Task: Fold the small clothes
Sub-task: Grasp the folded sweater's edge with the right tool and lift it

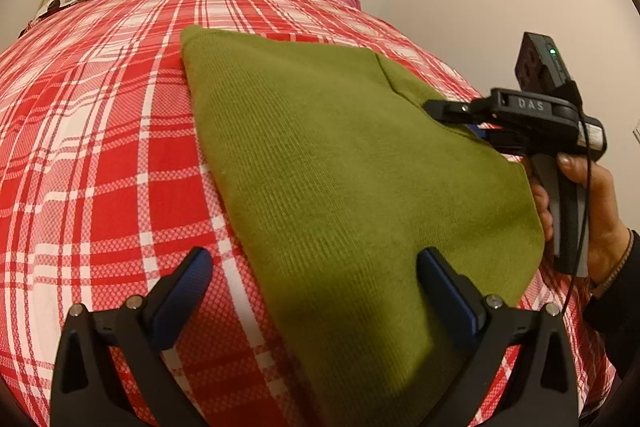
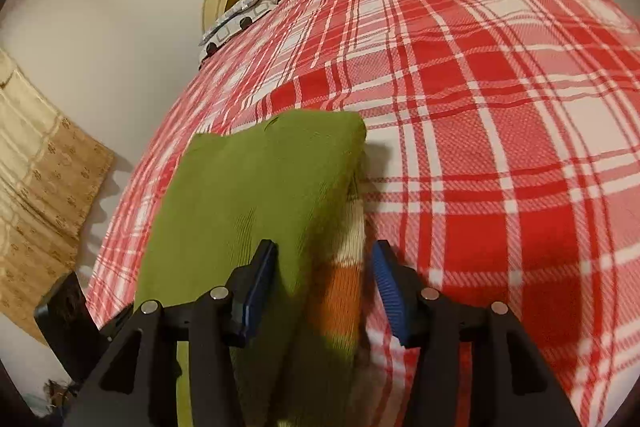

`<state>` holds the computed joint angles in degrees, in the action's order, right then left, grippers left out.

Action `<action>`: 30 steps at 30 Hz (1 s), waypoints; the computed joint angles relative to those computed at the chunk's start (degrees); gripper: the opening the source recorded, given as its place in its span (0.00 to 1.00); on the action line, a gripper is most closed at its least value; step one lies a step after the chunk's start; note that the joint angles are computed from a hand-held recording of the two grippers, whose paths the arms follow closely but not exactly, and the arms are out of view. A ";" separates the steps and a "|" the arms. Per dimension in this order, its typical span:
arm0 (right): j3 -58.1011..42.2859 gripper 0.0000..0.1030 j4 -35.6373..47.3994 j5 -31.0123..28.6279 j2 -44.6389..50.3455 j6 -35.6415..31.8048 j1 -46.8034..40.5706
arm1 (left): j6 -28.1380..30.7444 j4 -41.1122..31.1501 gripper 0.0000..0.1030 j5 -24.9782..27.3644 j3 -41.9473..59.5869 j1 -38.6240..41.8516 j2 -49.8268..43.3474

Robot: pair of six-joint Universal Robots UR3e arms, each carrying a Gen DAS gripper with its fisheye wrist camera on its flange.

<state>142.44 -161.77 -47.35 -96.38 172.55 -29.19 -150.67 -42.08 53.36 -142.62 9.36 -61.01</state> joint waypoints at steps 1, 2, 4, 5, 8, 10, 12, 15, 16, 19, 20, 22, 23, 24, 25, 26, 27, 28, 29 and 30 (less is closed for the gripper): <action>-0.07 0.50 -1.04 1.04 1.21 0.39 -0.37 | 0.01 0.04 1.00 0.01 -0.02 0.00 -0.02; -0.36 0.50 -1.91 1.85 2.68 0.71 -0.56 | -0.03 0.08 1.00 0.05 0.01 -0.05 -0.05; -1.03 0.51 -3.87 2.57 5.54 1.32 -0.41 | 0.13 -0.03 1.00 -0.03 -0.02 0.09 -0.05; -1.45 0.51 -4.67 3.20 6.75 1.53 -0.45 | -0.09 0.21 1.00 0.06 -0.01 -0.08 -0.13; -3.25 0.51 -5.74 4.83 10.05 1.72 -0.76 | -0.12 0.27 1.00 -0.12 0.03 -0.07 -0.44; -4.51 0.51 -7.29 5.70 12.43 2.49 -0.66 | 0.10 0.10 1.00 -0.71 0.10 0.25 -0.82; -5.15 0.51 -9.56 6.34 14.57 3.58 -0.57 | 0.27 -0.09 1.00 -1.22 0.09 0.46 -0.91; -5.93 0.51 -12.27 7.13 17.10 4.10 0.03 | 0.57 -0.37 1.00 -2.17 0.04 0.97 -1.14; -6.17 0.51 -12.12 7.37 17.36 3.53 0.29 | 0.73 -0.44 1.00 -2.52 -0.02 1.18 -1.18; -7.84 0.51 -11.73 6.65 18.41 2.78 2.00 | 1.31 -1.34 1.00 -3.46 -0.08 1.78 -0.85; -8.17 0.51 -11.81 6.92 18.91 2.68 2.19 | 1.42 -1.69 1.00 -3.76 -0.10 1.95 -0.67; -7.73 0.48 -13.11 7.36 19.42 2.86 2.17 | 1.69 -2.02 1.00 -4.40 -0.09 2.23 -0.71; -7.18 0.44 -13.78 8.15 19.69 2.65 1.84 | 1.54 -1.89 1.00 -4.40 -0.03 2.12 -0.81; -6.44 0.40 -14.49 9.42 20.08 2.33 1.26 | 1.30 -1.54 1.00 -4.20 0.03 1.90 -0.97; -6.08 0.39 -15.36 9.75 20.48 2.46 1.08 | 0.70 -0.66 1.00 -3.48 0.01 1.26 -1.10; -5.57 0.39 -16.25 9.84 20.54 2.51 0.99 | -0.34 0.88 1.00 -2.35 0.08 0.16 -1.57; -5.42 0.38 -16.76 9.62 20.49 2.60 1.10 | -1.18 2.33 1.00 -1.39 0.28 -0.85 -2.33; -5.43 0.38 -17.44 9.01 20.48 2.86 1.49 | -2.04 3.98 0.98 0.01 0.63 -2.37 -3.24; -5.32 0.38 -18.25 8.19 20.43 2.96 1.93 | -2.16 4.59 0.95 0.54 0.92 -3.09 -3.76; -5.25 0.38 -18.68 7.65 20.39 3.04 2.21 | -1.85 4.53 0.94 0.55 0.98 -3.36 -3.70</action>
